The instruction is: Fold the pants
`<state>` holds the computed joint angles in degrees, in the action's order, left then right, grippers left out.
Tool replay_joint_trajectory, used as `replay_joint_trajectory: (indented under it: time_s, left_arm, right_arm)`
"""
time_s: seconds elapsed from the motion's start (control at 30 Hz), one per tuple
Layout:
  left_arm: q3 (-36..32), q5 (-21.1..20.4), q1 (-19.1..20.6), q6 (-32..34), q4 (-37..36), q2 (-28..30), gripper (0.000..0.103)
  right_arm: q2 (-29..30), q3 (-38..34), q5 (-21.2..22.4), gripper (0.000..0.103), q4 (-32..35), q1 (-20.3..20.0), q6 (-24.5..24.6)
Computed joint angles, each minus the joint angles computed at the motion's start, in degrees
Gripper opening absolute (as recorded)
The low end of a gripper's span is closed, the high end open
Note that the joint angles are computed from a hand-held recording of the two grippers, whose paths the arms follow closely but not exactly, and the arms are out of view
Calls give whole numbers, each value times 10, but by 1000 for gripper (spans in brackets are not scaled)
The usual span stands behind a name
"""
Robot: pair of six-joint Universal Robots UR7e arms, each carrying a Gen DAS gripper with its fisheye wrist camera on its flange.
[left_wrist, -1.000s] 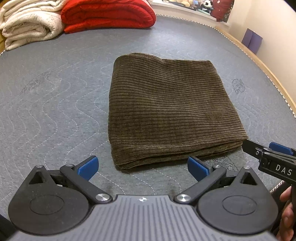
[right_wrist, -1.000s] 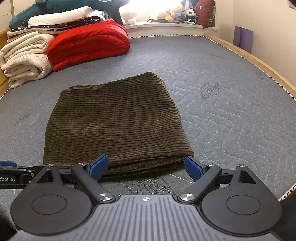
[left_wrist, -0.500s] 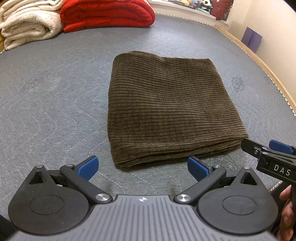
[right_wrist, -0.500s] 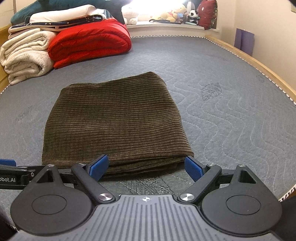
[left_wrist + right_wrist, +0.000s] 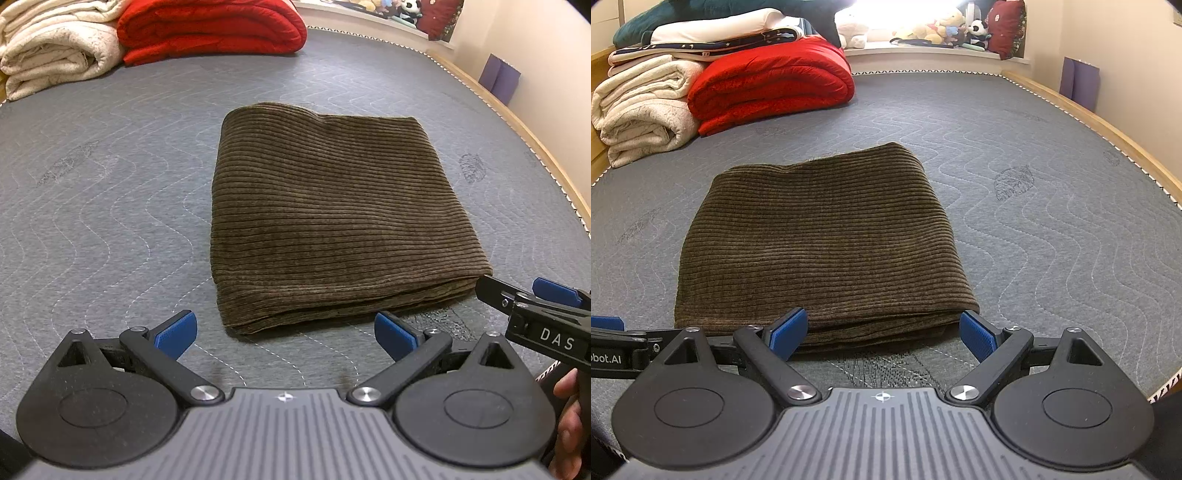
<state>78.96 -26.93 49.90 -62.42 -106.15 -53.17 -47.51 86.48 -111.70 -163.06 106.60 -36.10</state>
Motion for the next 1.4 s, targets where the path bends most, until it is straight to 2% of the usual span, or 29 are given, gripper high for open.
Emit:
replay_joint_trajectory:
  time_s: [1.4]
  left_arm:
    - [16,6,-4,40,-37,-6,102]
  right_arm:
    - [1,0,-1,90,-3,2,3]
